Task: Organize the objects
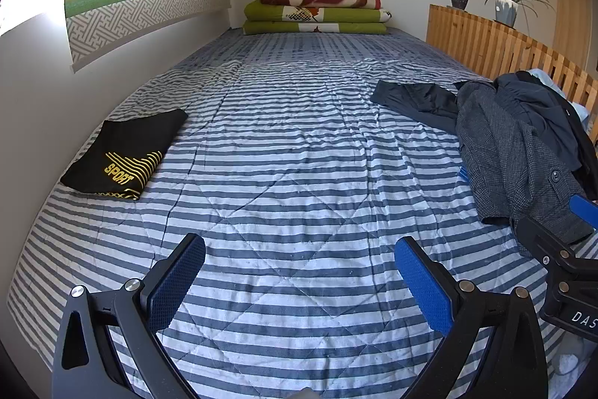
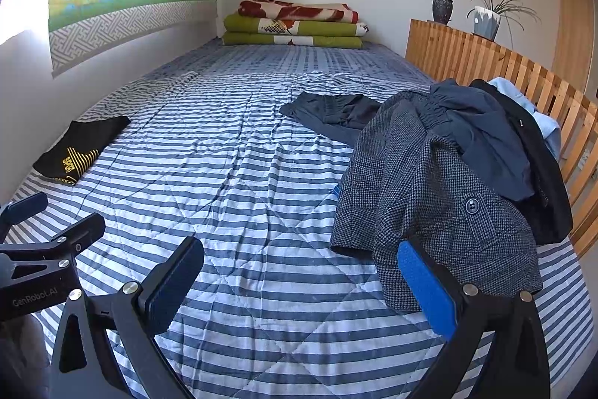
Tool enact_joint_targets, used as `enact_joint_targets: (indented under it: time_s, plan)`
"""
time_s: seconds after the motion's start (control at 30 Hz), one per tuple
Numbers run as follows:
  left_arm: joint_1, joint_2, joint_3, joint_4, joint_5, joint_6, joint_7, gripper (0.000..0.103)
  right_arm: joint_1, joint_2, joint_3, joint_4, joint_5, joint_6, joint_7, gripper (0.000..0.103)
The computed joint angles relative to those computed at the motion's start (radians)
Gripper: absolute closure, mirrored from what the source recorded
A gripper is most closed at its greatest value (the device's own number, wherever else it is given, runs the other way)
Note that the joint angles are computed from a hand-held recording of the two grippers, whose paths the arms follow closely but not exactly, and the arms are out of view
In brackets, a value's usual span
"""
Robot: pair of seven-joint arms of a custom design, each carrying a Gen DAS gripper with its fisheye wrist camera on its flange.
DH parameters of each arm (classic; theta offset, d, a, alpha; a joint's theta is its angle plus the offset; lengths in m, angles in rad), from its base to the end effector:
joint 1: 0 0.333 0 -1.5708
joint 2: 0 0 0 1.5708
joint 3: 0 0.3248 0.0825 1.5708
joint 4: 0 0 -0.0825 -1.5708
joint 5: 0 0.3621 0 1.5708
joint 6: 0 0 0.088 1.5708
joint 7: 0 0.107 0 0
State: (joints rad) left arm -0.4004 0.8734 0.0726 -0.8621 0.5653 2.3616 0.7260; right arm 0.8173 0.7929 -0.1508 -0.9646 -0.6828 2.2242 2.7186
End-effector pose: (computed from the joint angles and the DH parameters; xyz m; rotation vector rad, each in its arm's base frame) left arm 0.7566 -0.2802 0.4684 -1.8567 1.5296 -0.6223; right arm 0.6000 0.5103 0.4728 -1.6422 1.8368 -0.8674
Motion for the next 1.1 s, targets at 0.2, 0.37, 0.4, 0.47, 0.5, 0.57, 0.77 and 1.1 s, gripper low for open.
enact_joint_targets:
  time_s: [0.2,0.37,0.4,0.47,0.5,0.57,0.77,1.1]
  plan:
    - [-0.003,0.013,0.002,0.021,-0.001,-0.01,0.004,0.0,-0.001,0.004,0.0,0.005,0.004,0.0,-0.003,0.001]
    - [-0.004,0.018,0.002,0.028,-0.002,-0.014,0.006,0.0,-0.001,0.011,0.0,0.015,0.008,-0.002,-0.006,0.001]
    - [-0.004,0.017,0.002,0.027,-0.003,-0.015,0.007,0.0,-0.001,0.009,-0.001,0.011,0.008,0.0,-0.005,0.001]
    - [-0.004,0.017,0.001,0.028,-0.004,-0.016,0.008,0.0,-0.001,0.007,-0.001,0.007,0.008,0.003,-0.005,0.001]
    - [-0.004,0.019,0.001,0.031,-0.004,-0.018,0.009,0.0,-0.002,0.008,0.0,0.009,0.01,0.003,-0.006,0.001]
    - [-0.006,0.022,0.003,0.036,-0.004,-0.021,0.008,0.0,-0.003,0.003,0.0,-0.001,0.01,0.008,-0.004,0.001]
    - [-0.004,0.03,0.002,0.048,-0.008,-0.029,0.016,0.0,-0.005,0.004,0.001,-0.001,0.013,0.009,-0.007,0.001]
    - [-0.004,0.027,0.001,0.042,-0.008,-0.029,0.019,0.0,-0.005,0.005,0.001,-0.003,0.015,0.015,-0.006,0.001]
